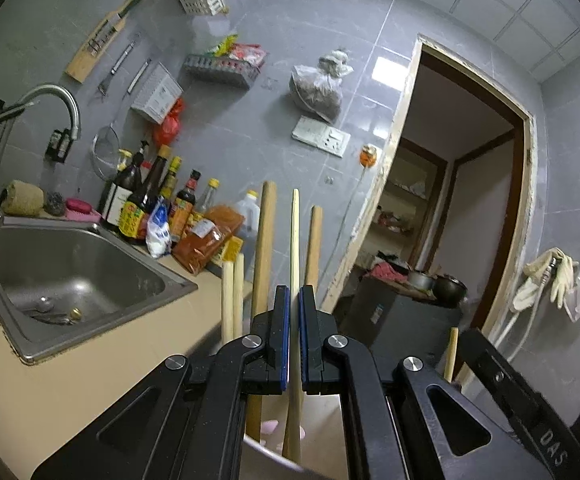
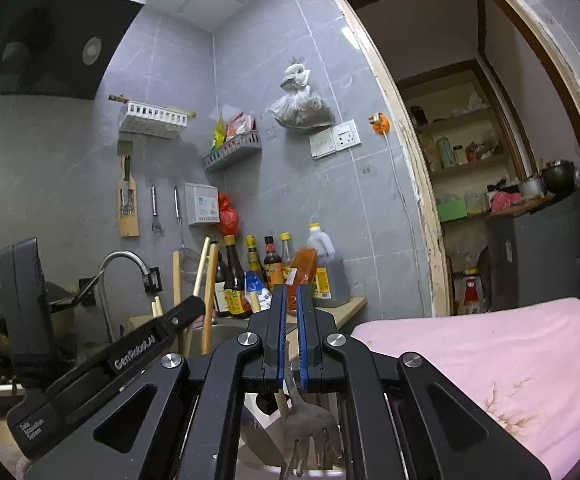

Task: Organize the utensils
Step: 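Lower the fork and chopstick into the caddy compartments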

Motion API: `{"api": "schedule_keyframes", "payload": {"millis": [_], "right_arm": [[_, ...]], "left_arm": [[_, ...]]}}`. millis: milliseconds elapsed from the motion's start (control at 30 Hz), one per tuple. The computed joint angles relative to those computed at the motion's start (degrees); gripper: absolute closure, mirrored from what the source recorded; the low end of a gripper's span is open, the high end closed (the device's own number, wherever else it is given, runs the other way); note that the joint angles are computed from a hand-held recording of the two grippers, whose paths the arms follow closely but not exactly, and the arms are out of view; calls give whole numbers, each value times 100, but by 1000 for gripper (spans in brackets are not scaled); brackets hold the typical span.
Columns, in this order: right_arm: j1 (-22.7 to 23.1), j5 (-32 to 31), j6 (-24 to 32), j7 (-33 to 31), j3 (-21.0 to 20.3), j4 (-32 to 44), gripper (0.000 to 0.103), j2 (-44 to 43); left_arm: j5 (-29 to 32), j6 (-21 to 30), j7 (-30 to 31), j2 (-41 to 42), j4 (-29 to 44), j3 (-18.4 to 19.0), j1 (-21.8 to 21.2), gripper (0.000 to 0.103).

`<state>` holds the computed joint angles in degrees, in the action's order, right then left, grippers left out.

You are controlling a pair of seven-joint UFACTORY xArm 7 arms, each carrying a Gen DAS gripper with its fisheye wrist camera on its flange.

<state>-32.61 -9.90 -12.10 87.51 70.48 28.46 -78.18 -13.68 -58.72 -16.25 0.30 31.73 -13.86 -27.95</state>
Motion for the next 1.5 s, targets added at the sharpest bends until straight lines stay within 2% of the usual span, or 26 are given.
{"api": "schedule_keyframes", "payload": {"millis": [267,400,633,800,1000,1067,1200,1267,1333,1500], "right_arm": [[48,82,-199,136,-24,-127,100,224],[259,67,-176,104,-159,-235,100,494],[916,-335,449,-623,-598,-190,99,1236],[1535,-652,999,-1335,-980,-164,99,1812],[2640,-1075,1965,-2566,-1880,68,99,2873],[3131,-1156,2301,-3012,-2292,206,99,3319],[4053,-1187,3232,-3811,-3068,667,99,4120],[4367,-1196,3698,-4089,-3340,924,99,4414],[4651,-1122,4001,-4288,-3666,1129,99,4685],[5429,-624,4134,-4845,-4622,1198,99,4935]], "left_arm": [[15,409,100,-303,-223,-45,16,101],[-394,382,567,-192,-115,-160,-75,101],[-255,408,463,-156,-100,-102,-99,101],[-277,738,603,-361,-151,-110,-99,101],[-323,1234,996,-580,-161,-213,-70,101],[-485,1263,1187,-574,-153,-279,-79,101],[-425,1428,1268,-527,-73,-250,-65,101],[-282,1541,1150,-542,-74,-190,-43,100],[138,1636,769,-577,-98,-54,10,100],[718,1763,317,-717,-189,65,169,100]]}}
